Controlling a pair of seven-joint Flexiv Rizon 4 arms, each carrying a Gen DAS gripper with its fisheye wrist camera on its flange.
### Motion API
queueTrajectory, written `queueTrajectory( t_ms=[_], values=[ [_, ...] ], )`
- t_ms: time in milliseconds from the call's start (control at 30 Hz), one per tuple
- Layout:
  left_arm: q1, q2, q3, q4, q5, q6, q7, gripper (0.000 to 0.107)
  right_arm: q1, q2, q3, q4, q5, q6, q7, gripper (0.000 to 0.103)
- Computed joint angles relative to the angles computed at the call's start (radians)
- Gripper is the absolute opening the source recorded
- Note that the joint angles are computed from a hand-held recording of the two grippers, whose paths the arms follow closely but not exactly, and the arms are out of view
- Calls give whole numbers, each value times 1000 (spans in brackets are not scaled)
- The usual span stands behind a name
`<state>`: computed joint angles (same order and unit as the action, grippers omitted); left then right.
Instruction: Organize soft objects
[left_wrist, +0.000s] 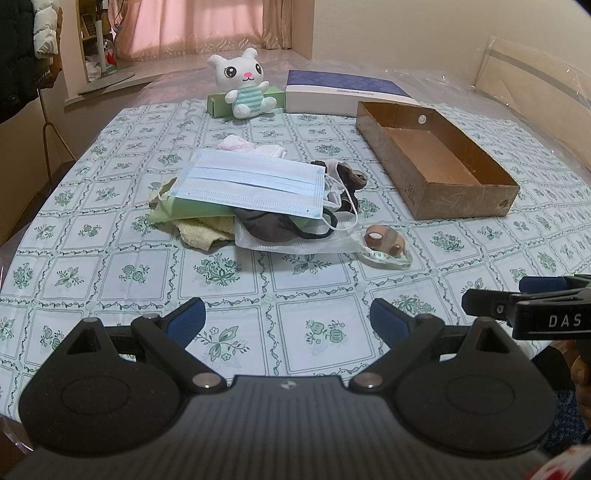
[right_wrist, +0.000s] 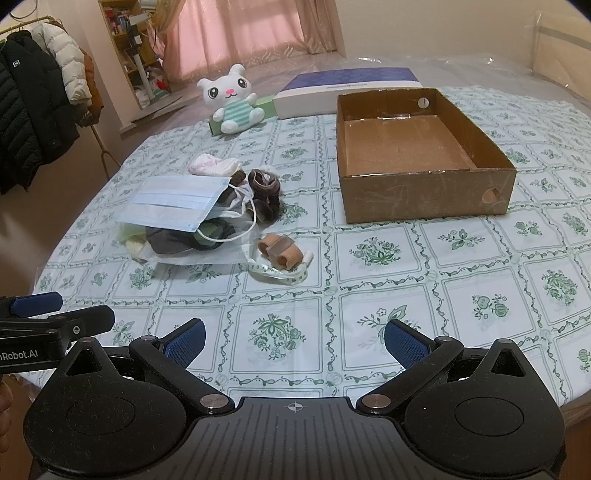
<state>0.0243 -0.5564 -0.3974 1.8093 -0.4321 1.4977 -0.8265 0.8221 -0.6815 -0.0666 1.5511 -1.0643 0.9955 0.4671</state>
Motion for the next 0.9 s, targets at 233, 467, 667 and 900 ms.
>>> queueTrajectory(
  t_ms=[233,467,667,900],
  values=[
    [3,3,-2,3,-1,-3,1,95,-1,-2,1,0,1,1,-1,103],
    [9,-20,-8,5,11,17,0,95,1,-12,-2,-4,5,6,1,103],
    [-3,-23,8,-7,23,4,-16,95,-1,-12,-3,-5,12,10,-5,103],
    [-15,-30,23,-22,30,-7,-27,95,-4,-16,-4,-9,26,18,-17,103]
  ],
)
